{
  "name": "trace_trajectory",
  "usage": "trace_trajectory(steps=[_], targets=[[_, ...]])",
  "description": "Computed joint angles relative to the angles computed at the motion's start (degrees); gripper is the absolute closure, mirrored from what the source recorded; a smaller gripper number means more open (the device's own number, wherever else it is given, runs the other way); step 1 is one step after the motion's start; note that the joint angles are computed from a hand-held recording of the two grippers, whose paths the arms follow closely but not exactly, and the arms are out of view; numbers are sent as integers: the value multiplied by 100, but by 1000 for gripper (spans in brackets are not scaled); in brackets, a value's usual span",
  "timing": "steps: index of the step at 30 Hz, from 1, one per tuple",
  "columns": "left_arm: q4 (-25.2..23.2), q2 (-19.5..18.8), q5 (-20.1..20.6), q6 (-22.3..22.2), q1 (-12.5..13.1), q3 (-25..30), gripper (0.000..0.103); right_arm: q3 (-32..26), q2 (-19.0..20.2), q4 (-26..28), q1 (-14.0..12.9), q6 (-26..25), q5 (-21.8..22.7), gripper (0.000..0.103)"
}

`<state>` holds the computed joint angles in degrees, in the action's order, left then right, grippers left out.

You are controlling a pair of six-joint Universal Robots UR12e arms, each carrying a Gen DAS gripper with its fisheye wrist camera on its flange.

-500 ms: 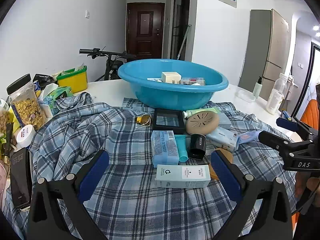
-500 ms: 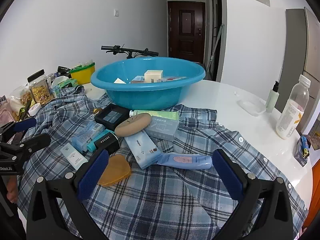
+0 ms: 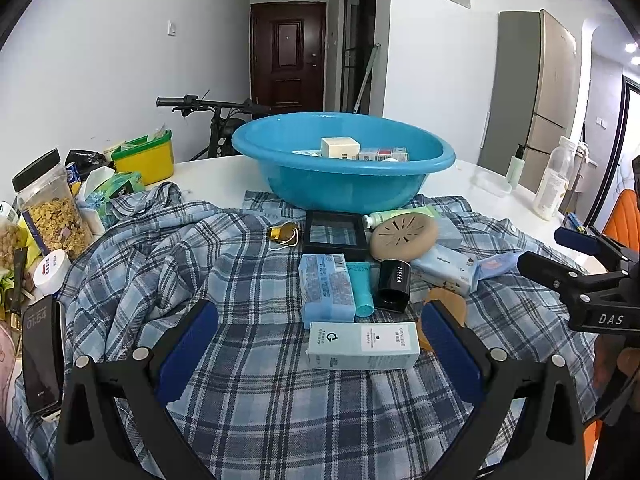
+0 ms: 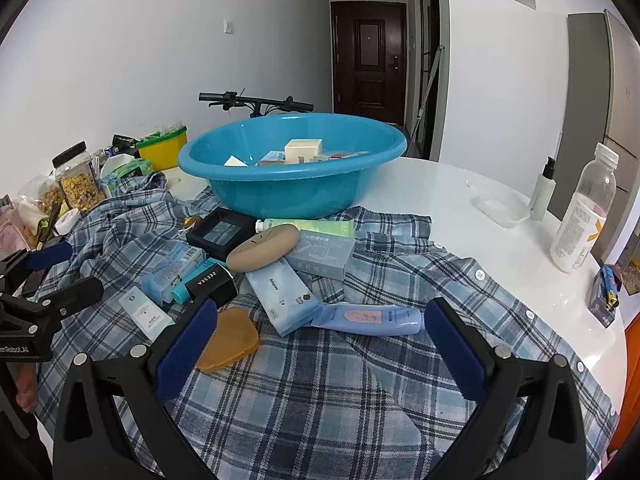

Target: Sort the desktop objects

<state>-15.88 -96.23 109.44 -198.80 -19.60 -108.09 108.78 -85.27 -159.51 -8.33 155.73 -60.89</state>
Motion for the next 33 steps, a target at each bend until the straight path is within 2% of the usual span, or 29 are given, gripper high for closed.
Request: trace_trajectory(steps=[11,19,26,30,33], targets=[[-67,-48,-52,-48,-14,38,0,-17,-18,98,4,-47,-85,0],[-226,-117,-29,43,-65,101,0,-9,-16,136,-49,-31,55,0],[-524,-293,-250,167,-75,273,0,9,-18,298,-105,-119,253,0],[-696,-405,-166,238,-99,374,0,32,-16,285,-173,-80,383,0],[-732,-404,-414,152,-11,330,0,18,-2,304,-191,-126,378,0]])
